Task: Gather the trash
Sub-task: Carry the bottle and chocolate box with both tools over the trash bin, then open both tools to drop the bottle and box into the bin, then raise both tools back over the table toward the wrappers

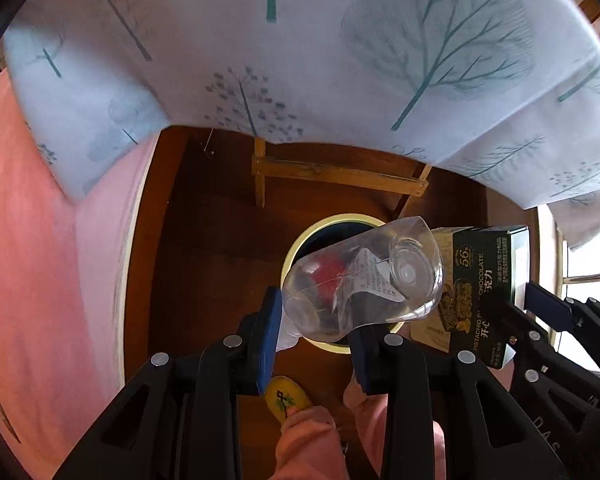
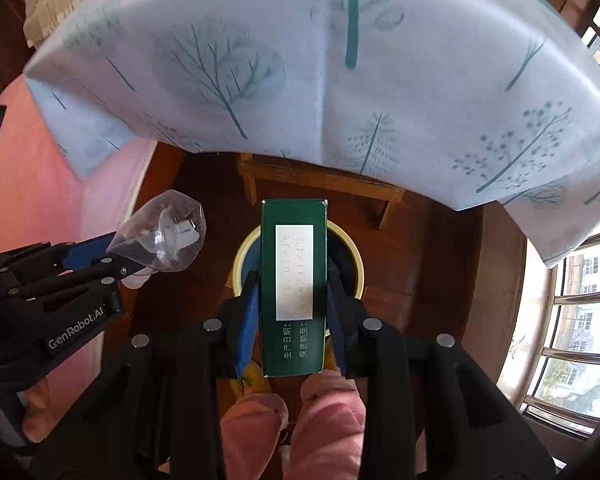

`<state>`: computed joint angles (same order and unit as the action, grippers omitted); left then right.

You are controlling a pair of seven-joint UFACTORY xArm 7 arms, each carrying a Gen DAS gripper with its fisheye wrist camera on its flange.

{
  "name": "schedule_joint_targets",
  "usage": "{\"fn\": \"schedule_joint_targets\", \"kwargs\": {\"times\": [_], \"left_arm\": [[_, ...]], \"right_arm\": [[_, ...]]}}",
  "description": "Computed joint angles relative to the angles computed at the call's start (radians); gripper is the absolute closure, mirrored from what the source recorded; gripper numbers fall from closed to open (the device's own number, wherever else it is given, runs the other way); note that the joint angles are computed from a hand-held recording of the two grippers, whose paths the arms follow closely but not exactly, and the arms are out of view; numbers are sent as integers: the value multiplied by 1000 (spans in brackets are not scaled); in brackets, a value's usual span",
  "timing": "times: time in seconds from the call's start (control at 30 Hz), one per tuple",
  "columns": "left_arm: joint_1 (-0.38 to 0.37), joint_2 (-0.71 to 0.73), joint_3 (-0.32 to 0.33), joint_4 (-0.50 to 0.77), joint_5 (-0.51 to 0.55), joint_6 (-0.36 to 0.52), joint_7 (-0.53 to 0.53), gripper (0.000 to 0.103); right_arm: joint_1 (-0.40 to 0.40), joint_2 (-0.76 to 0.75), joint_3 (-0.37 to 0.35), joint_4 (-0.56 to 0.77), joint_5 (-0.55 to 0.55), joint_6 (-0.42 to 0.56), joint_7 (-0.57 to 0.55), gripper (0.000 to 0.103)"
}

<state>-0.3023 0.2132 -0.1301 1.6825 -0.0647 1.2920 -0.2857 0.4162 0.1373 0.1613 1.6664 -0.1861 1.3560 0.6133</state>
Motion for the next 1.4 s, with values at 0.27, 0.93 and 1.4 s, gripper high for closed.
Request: {"fn": "schedule_joint_targets", "kwargs": {"times": [0.27,0.93,1.4], "left_arm": [[-39,47,-15,-219,34,-236,-39,72],[-22,70,-7,-248,0,-317,-29,17],[2,-71,-4,-38,5,-46,-16,17]], "right_arm": [[-27,4,-9,-310,0,-251,-6,75],[-97,-4,-36,-428,68,-398,5,56],[-70,-63,-6,-158,42,-87,57,56]]}}
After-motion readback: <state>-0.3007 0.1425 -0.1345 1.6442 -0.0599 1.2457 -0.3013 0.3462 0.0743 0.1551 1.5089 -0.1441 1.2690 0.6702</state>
